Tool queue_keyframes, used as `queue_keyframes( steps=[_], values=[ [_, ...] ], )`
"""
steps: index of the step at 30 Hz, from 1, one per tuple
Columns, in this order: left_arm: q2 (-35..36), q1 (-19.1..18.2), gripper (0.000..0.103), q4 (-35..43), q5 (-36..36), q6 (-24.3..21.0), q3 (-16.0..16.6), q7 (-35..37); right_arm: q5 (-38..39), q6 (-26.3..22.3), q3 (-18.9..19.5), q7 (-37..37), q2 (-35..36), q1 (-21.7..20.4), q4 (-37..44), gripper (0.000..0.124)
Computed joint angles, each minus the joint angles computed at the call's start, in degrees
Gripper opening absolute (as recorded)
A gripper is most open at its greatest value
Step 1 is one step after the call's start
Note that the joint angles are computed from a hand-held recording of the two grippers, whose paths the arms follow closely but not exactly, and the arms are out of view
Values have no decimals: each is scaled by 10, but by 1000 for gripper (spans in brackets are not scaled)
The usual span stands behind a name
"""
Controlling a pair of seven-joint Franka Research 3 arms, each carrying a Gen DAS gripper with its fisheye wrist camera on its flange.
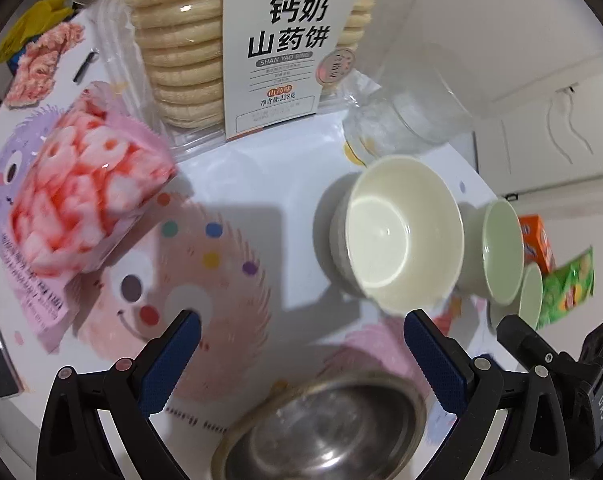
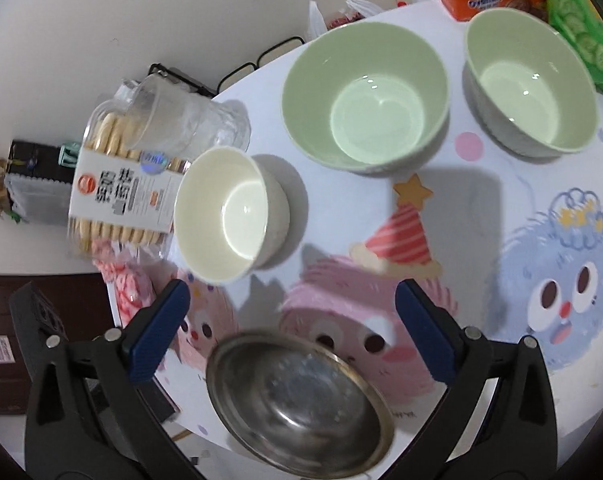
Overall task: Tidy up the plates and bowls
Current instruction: 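Move both open tools toward the cream ribbed bowl, then close the right tool on the cream bowl rim while the left tool grips it too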
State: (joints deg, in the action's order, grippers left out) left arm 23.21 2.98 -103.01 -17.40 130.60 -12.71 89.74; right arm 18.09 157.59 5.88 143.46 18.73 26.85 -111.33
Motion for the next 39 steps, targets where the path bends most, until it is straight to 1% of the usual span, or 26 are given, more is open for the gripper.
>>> queue_keyframes(
  steps=[5,7,9,11,12,14,15,16,17,18,20,22,23,24,25,27,29,30,36,39],
  values=[
    [42,-13,102,42,25,-2,9,-48,80,3,35,-67,51,-39,45,102],
    [56,-12,102,55,29,1,6,-59,117,7,48,-91,70,-51,59,102],
    [68,-13,94,69,36,0,3,-65,146,11,54,-103,85,-58,69,102],
    [78,-19,78,83,52,-3,4,-76,162,15,55,-112,98,-59,79,102],
    [84,-22,74,89,60,-6,5,-85,161,12,52,-112,102,-56,85,102],
    [93,-23,62,99,66,-7,4,-96,141,3,35,-101,109,-43,97,101],
    [98,-22,59,103,64,-8,1,-99,135,-3,31,-99,113,-41,102,92],
    [103,-20,52,107,62,-9,-2,-101,132,-11,30,-96,118,-41,110,84],
    [108,-17,47,112,57,-11,-6,-99,131,-20,29,-92,124,-41,119,67],
    [113,-14,44,117,53,-13,-9,-97,130,-32,29,-89,128,-43,125,59],
    [121,-10,33,124,45,-15,-16,-90,132,-49,33,-93,138,-48,137,57],
    [127,-13,27,131,46,-14,-18,-87,139,-44,38,-103,142,-52,136,47],
    [130,-15,23,135,49,-17,-17,-87,140,-43,38,-107,144,-53,137,35],
    [132,-14,21,138,47,-19,-19,-85,138,-48,37,-110,146,-53,141,31],
    [130,-15,17,136,47,-19,-21,-83,140,-48,39,-116,148,-54,143,30],
    [132,-20,13,139,53,-19,-20,-81,143,-46,44,-134,153,-58,150,20],
    [136,-21,7,143,49,-17,-24,-78,124,-65,30,-124,158,-47,166,19],
    [136,-22,6,142,47,-15,-24,-78,111,-74,22,-115,160,-41,173,19],
    [131,-28,6,140,54,-18,-24,-77,101,-70,22,-111,160,-39,173,18],
    [119,-27,6,126,53,-8,-24,-72,94,-68,20,-110,151,-35,164,17]
  ],
)
